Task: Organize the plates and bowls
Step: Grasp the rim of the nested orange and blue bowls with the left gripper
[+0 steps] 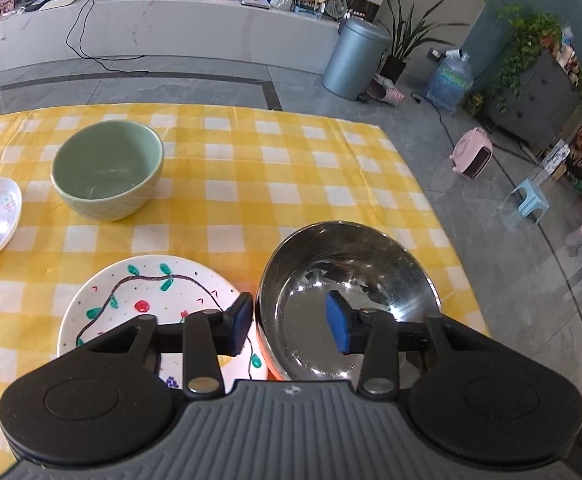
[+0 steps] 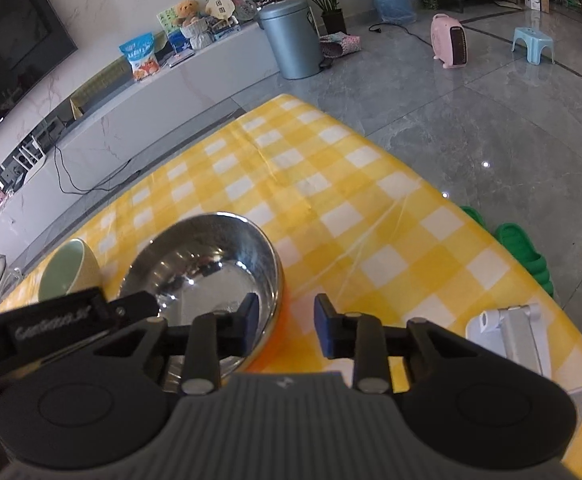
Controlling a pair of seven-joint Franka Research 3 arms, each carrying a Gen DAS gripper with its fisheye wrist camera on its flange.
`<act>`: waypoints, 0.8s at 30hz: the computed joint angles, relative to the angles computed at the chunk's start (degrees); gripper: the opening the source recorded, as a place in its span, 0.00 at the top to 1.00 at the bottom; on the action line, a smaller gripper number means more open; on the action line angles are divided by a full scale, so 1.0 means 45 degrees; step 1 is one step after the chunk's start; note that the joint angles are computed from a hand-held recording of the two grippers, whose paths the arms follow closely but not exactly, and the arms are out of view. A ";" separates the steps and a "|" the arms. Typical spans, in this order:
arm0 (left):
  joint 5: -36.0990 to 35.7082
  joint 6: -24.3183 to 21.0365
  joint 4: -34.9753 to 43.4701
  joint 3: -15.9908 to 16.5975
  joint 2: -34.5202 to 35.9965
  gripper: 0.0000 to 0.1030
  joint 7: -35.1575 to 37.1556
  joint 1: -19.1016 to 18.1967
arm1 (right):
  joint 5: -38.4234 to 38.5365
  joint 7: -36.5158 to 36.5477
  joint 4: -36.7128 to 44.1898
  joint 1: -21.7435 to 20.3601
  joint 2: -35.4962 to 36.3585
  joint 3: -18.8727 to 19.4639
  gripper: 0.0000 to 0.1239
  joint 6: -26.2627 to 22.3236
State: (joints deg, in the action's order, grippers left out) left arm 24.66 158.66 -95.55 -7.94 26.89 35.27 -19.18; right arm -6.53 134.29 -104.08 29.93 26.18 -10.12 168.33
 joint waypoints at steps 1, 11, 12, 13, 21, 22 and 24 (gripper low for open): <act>0.0040 -0.0206 0.0177 0.0011 0.0111 0.63 0.0095 -0.0035 | 0.0137 -0.0161 0.0016 -0.0162 0.0047 0.0185 0.79 0.0033; 0.0432 -0.1023 0.0399 0.0107 0.0132 0.89 0.0240 -0.0194 | 0.1269 -0.1159 -0.0245 -0.0253 0.0074 0.0444 0.88 0.0651; 0.0459 -0.1045 0.0313 0.0104 0.0036 0.89 0.0215 -0.0197 | 0.1278 -0.1103 -0.0279 -0.0165 0.0023 0.0355 0.88 0.0566; 0.0581 -0.1048 0.0205 0.0149 -0.0074 0.89 0.0129 -0.0254 | 0.1312 -0.1066 -0.0333 -0.0141 -0.0039 0.0340 0.88 0.0533; 0.1632 -0.1018 -0.1241 0.0283 -0.1569 0.89 -0.1312 -0.0500 | 0.1371 -0.1129 -0.1460 -0.0217 -0.1129 0.0649 0.89 0.0744; 0.1856 -0.1017 -0.1562 0.0282 -0.1907 0.89 -0.1561 -0.0513 | 0.1460 -0.1228 -0.1668 -0.0319 -0.1328 0.0814 0.89 0.0807; 0.2320 -0.0942 -0.2278 0.0232 -0.2646 0.89 -0.2177 -0.0487 | 0.1608 -0.1358 -0.2189 -0.0431 -0.1822 0.1081 0.89 0.0964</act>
State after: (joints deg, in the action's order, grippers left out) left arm 35.10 154.42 -105.80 -6.90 14.99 25.48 -21.37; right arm 0.70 128.18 -113.93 27.99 17.99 -5.26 172.67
